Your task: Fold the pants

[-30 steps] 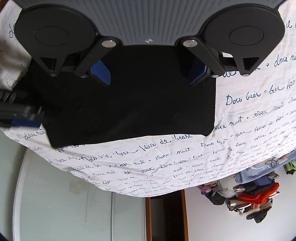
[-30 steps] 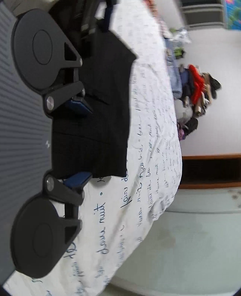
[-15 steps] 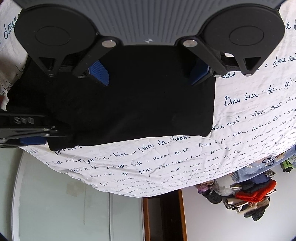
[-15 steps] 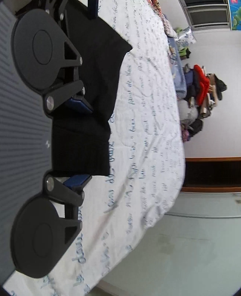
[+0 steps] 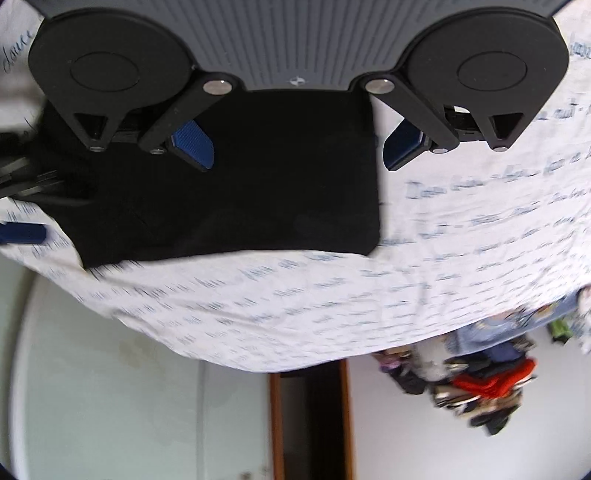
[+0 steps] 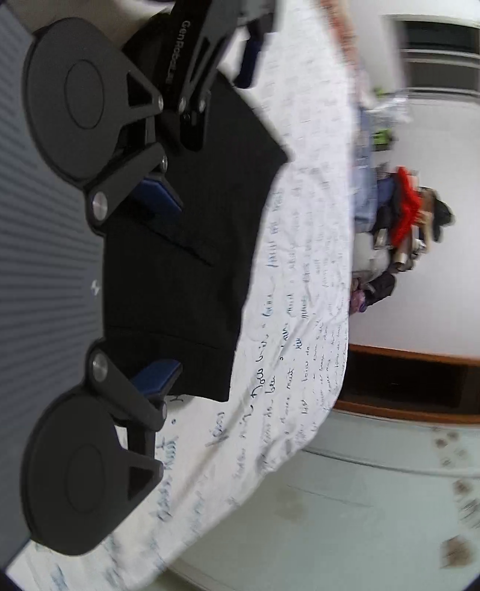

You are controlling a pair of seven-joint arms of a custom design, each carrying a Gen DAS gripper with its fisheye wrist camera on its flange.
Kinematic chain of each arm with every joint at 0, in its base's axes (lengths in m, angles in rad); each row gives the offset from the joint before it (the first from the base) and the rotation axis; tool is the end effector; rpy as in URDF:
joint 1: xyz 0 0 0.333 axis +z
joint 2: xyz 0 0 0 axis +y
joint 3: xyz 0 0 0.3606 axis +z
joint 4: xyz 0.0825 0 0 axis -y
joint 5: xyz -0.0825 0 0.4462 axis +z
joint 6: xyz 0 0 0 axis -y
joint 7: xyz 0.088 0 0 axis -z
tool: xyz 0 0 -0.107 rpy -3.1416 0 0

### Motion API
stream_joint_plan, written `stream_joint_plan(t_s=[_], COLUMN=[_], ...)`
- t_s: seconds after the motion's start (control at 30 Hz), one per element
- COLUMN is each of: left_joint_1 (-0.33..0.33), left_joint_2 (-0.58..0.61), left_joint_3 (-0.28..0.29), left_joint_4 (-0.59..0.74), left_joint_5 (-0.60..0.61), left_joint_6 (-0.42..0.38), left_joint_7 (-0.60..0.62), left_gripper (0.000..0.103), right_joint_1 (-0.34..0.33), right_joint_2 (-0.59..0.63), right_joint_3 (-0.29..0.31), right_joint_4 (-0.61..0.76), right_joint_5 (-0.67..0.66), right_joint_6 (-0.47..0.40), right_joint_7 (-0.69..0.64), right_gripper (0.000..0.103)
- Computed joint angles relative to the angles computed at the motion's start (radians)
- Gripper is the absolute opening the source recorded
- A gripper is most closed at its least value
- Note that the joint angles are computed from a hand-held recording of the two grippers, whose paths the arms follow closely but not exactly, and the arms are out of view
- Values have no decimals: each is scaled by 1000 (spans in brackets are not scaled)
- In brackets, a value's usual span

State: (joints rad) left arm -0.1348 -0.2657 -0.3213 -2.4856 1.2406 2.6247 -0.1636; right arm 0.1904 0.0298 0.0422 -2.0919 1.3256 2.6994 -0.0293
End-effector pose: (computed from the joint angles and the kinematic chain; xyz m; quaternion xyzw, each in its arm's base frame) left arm 0.4429 -0.2438 0.4135 -0.7113 0.5514 -0.2574 0.3519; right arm 0.6258 0.1144 0.4643 -0.8087 0.3557 -0.1814 0.4319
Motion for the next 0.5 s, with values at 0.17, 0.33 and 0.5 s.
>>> stream_joint_plan(t_s=[0.17,0.33,0.5], left_joint_1=[94,177,278], left_joint_2=[-35,29,96], left_joint_3=[108,115,43], left_joint_4=[-84,-78,-8], left_joint_5=[-15,-59,148], left_joint_6=[314,457,522], left_joint_7=[-13,39,-78], left_gripper=[99,99,99], right_joint_1=[-92,-197,-247], right_joint_2=[120,267,350], right_joint_3=[-54,-24,25], right_joint_4=[166,339,424], right_joint_5=[-114,-214,-228], right_joint_6=[-270,-529,-660], right_joint_7=[294,465,516], right_gripper=[101,89,80])
